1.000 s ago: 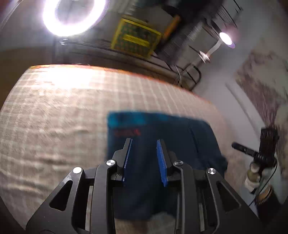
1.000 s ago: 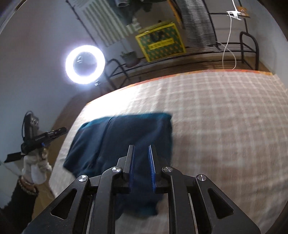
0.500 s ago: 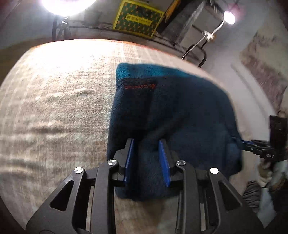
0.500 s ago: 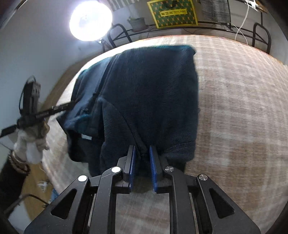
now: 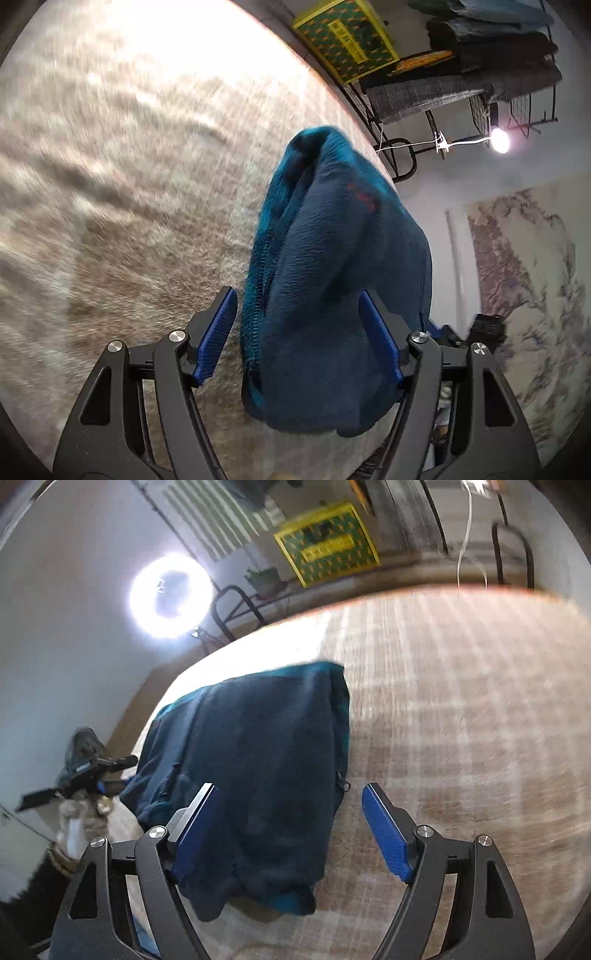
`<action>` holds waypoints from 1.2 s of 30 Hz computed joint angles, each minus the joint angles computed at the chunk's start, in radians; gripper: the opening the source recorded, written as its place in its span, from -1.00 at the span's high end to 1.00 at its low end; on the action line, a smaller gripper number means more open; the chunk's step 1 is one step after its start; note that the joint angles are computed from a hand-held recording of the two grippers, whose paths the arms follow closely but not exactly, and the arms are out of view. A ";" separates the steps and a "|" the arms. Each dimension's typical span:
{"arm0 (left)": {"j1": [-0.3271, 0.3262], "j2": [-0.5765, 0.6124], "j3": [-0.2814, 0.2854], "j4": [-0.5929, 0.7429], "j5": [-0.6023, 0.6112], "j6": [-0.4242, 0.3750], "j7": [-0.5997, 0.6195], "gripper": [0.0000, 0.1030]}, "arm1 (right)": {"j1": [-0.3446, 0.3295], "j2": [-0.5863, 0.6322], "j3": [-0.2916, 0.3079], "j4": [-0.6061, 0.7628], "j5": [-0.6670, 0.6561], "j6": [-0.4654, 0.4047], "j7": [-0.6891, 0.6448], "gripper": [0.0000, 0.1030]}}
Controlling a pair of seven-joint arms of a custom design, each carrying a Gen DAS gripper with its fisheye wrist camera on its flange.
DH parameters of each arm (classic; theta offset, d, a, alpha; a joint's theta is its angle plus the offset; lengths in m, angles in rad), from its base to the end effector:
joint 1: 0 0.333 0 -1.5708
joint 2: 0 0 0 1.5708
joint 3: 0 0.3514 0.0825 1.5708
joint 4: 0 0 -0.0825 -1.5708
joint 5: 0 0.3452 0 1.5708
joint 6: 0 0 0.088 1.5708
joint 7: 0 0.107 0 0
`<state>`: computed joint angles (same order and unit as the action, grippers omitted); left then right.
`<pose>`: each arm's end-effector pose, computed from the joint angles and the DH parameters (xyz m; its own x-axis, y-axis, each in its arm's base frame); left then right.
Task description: Fold large clothes
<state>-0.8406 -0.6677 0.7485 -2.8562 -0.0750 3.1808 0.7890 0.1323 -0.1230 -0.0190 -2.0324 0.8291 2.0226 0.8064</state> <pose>0.3488 0.0018 0.4772 0.4158 -0.4524 0.7890 -0.6084 -0.7832 -0.1285 0.4896 0.0981 0.5764 0.5555 -0.6505 -0.5179 -0.8208 -0.3291 -0.4669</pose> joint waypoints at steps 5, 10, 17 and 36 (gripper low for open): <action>-0.149 0.001 0.137 0.002 0.018 0.084 0.016 -0.36 | -0.004 0.084 0.001 0.019 0.013 -0.057 0.040 -0.54; -0.207 0.011 0.203 0.010 0.062 0.135 -0.005 -0.36 | -0.019 0.114 -0.003 0.004 0.094 -0.097 0.043 -0.58; -0.165 0.095 0.152 0.053 0.105 0.095 -0.048 -0.10 | -0.027 0.129 0.003 0.006 0.169 -0.174 0.038 -0.49; 0.111 0.194 -0.254 0.209 0.070 -0.029 -0.025 0.45 | 0.026 -0.036 0.007 -0.003 0.040 -0.018 0.015 0.59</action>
